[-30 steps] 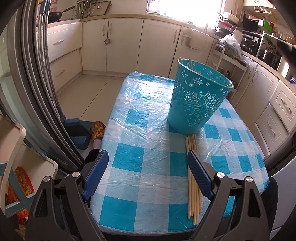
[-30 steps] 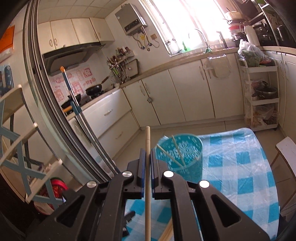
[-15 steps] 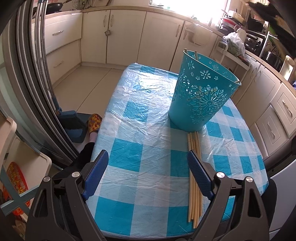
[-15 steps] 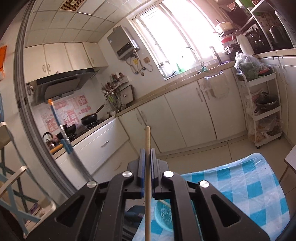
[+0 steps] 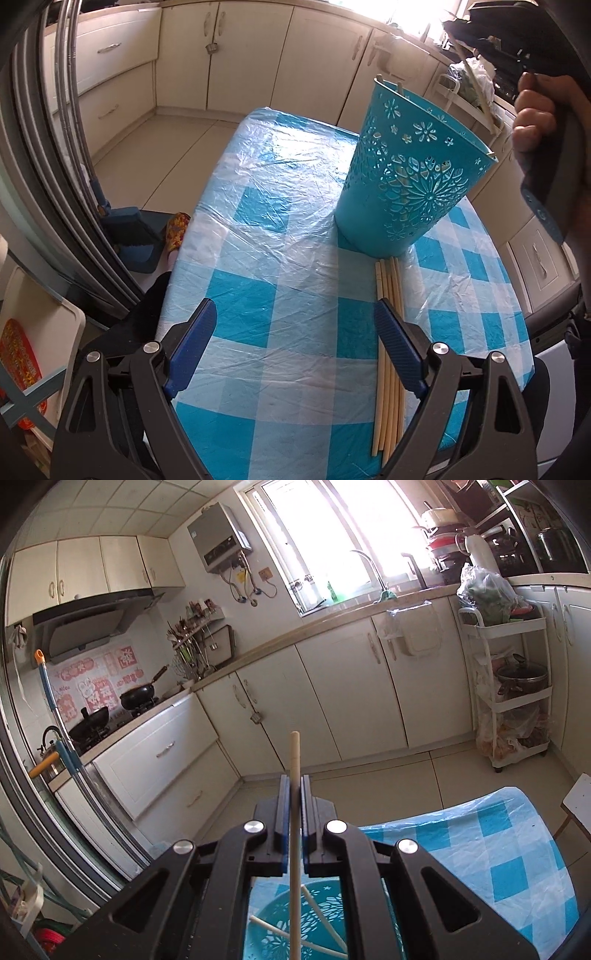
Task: Organize utensils
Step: 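Lower the chopstick into the teal basket and open the right gripper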
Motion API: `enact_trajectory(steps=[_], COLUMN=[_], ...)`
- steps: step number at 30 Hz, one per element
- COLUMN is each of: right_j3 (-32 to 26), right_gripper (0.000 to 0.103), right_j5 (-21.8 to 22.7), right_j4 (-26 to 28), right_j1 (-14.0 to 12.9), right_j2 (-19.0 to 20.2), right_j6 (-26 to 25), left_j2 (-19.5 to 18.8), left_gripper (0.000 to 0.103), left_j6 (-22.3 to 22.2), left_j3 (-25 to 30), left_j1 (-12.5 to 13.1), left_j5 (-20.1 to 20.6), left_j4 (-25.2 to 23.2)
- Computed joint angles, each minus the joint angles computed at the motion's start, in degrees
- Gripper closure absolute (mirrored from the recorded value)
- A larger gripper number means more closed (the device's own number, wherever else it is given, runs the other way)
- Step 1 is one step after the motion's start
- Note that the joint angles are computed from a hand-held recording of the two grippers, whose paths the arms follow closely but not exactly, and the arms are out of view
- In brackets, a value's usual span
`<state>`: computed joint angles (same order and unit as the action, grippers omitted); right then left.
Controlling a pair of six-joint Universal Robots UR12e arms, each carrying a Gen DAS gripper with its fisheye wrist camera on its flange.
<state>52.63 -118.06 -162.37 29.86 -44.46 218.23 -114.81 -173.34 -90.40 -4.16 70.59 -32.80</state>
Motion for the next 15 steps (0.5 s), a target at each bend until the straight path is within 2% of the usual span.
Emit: enact_trajectory(steps=[5,10,15], right_j3=[-0.43,0.33,0.74], right_gripper=[0.097,0.096,0.096], right_j5=[0.79,-0.4,-1.24], right_j4=[3.02,3.62,3.21], right_j1=[-0.21,0.32,0.24], right_j2=[0.22,0.13,-0.21], right_j6=[0.51,-0.85,0.04], left_j2=[-0.32,-0.32,-0.04], left_gripper=[0.02,0.02,0.02], left_j6=[-0.02,0.06,0.38], left_j3=[0.32,0.39,0.31], left_j1=[-0.27,-0.41,-0.44], left_j5=[0.15,0.45,0.46], left_j4=[-0.41,-0.63,-0.65])
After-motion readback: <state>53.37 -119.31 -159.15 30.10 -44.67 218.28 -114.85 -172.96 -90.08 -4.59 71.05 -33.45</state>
